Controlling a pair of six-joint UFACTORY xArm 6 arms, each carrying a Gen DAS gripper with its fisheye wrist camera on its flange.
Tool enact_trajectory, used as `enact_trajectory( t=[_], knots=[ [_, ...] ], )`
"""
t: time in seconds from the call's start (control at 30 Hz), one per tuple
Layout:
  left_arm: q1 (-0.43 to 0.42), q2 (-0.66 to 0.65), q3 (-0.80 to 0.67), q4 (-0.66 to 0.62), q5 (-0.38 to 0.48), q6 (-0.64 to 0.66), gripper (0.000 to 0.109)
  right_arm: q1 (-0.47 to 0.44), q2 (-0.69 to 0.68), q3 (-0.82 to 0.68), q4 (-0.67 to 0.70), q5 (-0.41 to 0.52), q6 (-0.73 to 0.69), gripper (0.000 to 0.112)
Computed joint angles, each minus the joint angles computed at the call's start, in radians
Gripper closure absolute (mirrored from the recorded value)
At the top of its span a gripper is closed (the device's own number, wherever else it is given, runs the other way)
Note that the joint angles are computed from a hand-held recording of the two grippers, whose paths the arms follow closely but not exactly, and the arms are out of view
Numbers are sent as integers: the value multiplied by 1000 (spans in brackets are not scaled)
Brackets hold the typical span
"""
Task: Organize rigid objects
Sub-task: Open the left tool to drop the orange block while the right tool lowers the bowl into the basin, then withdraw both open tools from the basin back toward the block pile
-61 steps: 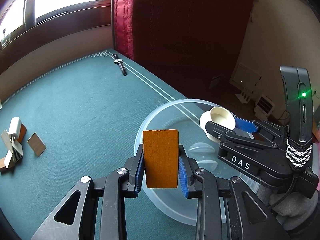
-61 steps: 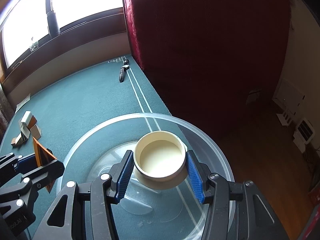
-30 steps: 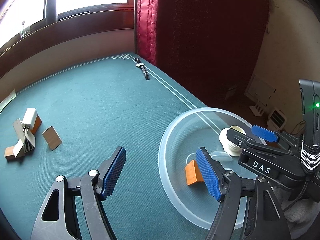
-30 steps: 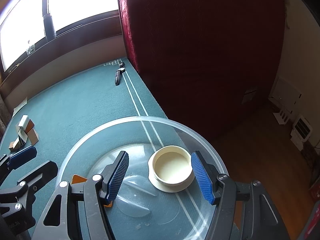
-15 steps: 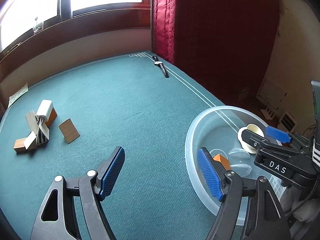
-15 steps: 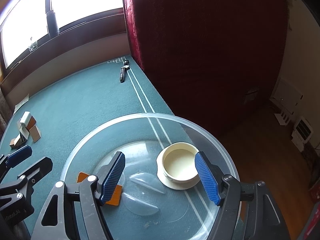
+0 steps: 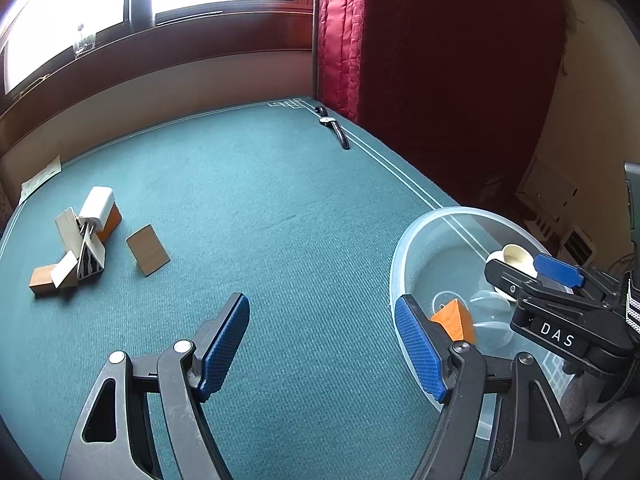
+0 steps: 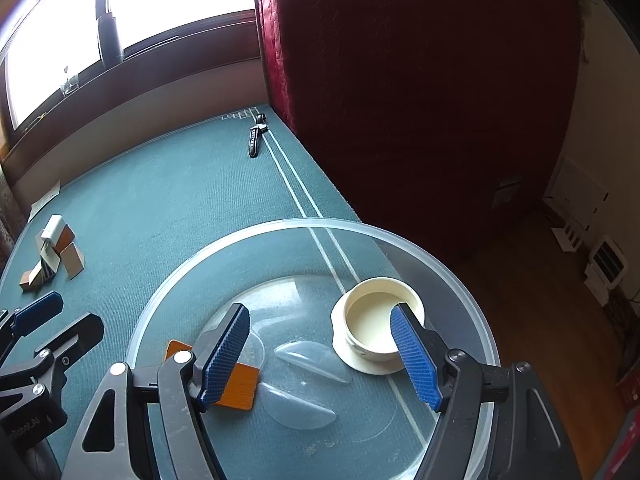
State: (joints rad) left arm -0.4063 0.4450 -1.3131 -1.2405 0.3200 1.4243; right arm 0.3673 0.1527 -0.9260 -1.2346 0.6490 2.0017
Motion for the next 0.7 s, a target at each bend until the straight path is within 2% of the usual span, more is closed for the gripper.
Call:
enact_trajectory(
  t=[0.27, 0.7],
  knots=[
    [22, 10, -11, 11, 4, -18, 32, 8, 17, -21, -12, -4, 15, 36],
    [115, 64, -78, 45, -10, -97, 32, 36, 119, -172, -14, -27, -26, 35]
  ],
)
